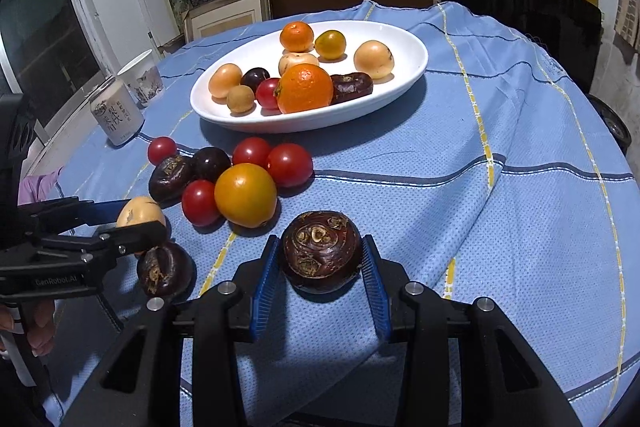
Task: Organize fruits
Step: 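Grasp the pale yellow persimmon with the left tool while the right tool grasps a mangosteen, then carry the pale persimmon and mangosteen over the plate and open both tools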
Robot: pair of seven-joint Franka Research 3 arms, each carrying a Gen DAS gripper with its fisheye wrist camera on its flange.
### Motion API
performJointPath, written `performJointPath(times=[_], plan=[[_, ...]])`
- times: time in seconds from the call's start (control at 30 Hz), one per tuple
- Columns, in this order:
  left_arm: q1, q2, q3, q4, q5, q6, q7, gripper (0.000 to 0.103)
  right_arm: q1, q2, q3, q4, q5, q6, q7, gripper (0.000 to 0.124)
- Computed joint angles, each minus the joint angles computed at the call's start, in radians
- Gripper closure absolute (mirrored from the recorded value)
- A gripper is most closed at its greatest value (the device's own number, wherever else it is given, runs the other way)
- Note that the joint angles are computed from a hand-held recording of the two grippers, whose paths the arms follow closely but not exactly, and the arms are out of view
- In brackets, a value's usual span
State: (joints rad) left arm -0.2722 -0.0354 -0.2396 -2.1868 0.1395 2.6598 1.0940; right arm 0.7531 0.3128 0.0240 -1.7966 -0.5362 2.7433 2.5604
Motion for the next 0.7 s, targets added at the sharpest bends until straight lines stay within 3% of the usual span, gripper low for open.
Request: performJointPath(times=[0.2, 0.3, 0.7], plan=[[-0.001, -0.009, -0.002, -0.015, 0.035, 0.008, -0.026, 0.044, 0.004, 0.007, 0.002, 0.011, -0.002, -0.019, -0.013, 0.082], [-0.007, -0.013, 0.001, -0.023, -0.009, 0.032, 0.014, 0.062, 0.005, 0.006, 0.002, 0.011, -0.005, -0.021, -0.012, 0.082], [-0.015, -0.118, 0.026, -0.113, -0.134, 0.06, 0.091, 0.062, -0.003, -0.022, -0.001, -0.025, -0.024, 0.009, 0.049, 0.082]])
